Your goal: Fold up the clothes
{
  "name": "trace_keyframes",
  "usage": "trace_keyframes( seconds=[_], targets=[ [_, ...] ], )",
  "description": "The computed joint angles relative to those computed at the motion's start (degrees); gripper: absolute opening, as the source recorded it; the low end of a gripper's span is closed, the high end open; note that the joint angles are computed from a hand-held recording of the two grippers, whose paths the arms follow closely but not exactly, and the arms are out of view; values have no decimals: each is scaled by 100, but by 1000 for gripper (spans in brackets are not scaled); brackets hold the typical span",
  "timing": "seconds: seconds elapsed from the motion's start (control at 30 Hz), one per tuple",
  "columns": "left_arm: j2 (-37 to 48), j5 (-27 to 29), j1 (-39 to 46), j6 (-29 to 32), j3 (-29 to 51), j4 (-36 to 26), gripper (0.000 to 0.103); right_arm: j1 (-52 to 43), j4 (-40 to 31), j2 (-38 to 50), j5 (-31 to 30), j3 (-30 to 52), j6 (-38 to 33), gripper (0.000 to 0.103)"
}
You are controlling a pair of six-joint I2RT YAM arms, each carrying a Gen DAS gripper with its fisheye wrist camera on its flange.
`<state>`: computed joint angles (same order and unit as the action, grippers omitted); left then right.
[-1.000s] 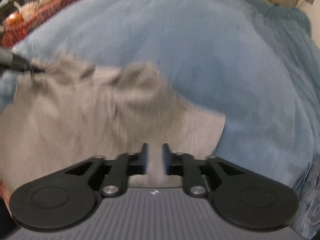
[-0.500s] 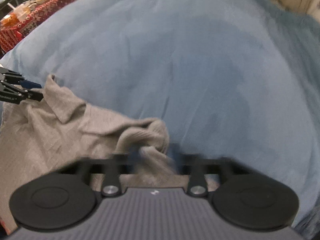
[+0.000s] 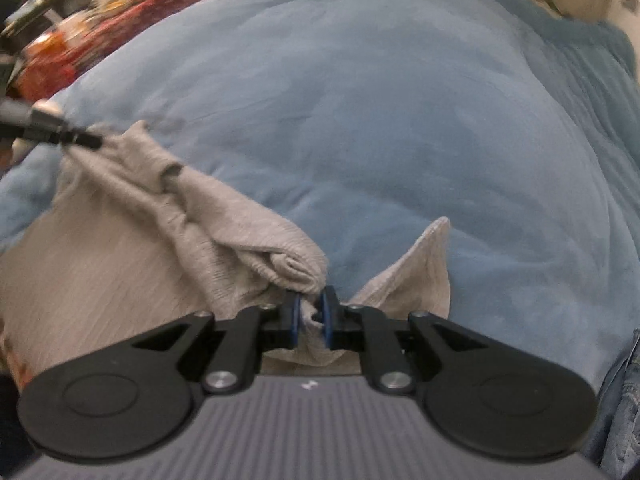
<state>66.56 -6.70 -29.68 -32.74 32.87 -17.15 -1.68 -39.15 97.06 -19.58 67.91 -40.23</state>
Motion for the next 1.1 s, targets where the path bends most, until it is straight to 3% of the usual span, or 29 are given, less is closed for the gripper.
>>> trace_keyframes(
  seconds=[0.23,0.4,0.5,0.57,0.63,0.8,0.9,1.1],
  targets=[
    [-1474,-993,-1911,-1361,-235,-1325,4,-65,-161,-1310,-416,-1166,-289,13],
    [-1327,-1743,-3770,-2676,-188,-1945,4,-147,-449,-2142,-434,-2072,-655,13],
    [-1262,-1907,-4419,-3404,-350,-2000,5,-281,-468,-2506,-430,-2527,-693,15],
    [-1266,-2019,-4698,-3807,-471,-2034,6,-384,-502,-2751,-430,-2821,-733,18],
    [-1269,-2212,-4872,-4030,-478,-2111,9,-471,-450,-2884,-471,-2976,-596,29],
    [-1354,-2379,-4775,-3772,-267,-2344,29,-673,-461,-3138,-744,-3116,-422,43],
    [-1332,-2282,-4553,-3429,-190,-2326,29,-654,-478,-3327,-809,-3156,-350,50],
    [-823,-1640,-3693,-2690,-199,-1866,31,-300,83,-2960,-609,-3137,256,51]
  ],
)
